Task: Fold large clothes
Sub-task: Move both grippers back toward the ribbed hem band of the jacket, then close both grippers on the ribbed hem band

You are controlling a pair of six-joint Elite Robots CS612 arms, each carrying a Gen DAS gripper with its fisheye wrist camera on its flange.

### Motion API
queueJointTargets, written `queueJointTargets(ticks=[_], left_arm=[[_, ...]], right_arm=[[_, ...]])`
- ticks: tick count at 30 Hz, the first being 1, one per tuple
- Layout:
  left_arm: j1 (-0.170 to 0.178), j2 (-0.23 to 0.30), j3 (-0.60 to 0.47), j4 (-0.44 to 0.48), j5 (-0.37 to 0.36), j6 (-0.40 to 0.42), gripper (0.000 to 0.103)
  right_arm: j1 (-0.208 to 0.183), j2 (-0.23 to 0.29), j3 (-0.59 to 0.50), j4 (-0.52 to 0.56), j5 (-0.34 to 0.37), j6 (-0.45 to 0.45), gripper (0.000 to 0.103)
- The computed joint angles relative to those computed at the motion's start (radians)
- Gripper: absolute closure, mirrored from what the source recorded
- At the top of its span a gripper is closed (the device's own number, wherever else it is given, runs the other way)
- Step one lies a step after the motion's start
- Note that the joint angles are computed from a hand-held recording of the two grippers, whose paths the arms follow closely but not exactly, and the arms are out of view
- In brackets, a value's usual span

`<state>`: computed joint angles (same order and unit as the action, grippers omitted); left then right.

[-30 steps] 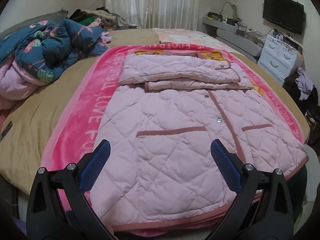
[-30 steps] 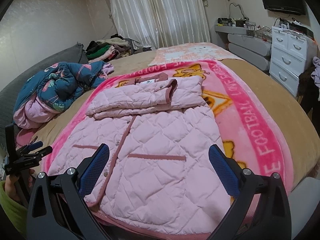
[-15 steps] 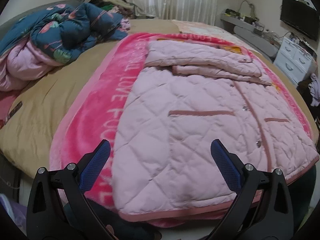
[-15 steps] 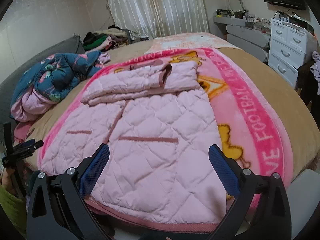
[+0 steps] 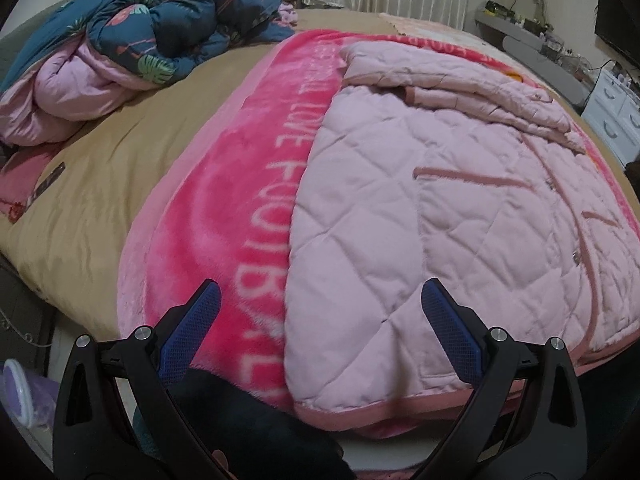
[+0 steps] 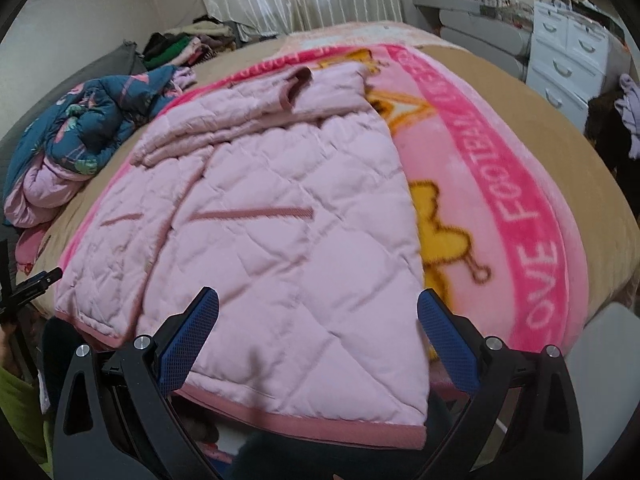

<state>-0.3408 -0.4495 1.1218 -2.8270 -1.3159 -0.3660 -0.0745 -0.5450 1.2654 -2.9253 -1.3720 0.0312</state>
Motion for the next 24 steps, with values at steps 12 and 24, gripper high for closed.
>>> queueJointTargets(ticks=[12,24], left_arm=[[0.004,0.021,-0.018,0.069,-0.008,0.013,0.009],[0.004,0.034,-0.037,0.087,-0.024,0.022,0.009]], right_arm=[[-0.009,0.013,-0.017,0.145,-0.005,-0.043,0.004],[-0.039,0.030,-0.043,0.264,0.200,-0.084,0.033]])
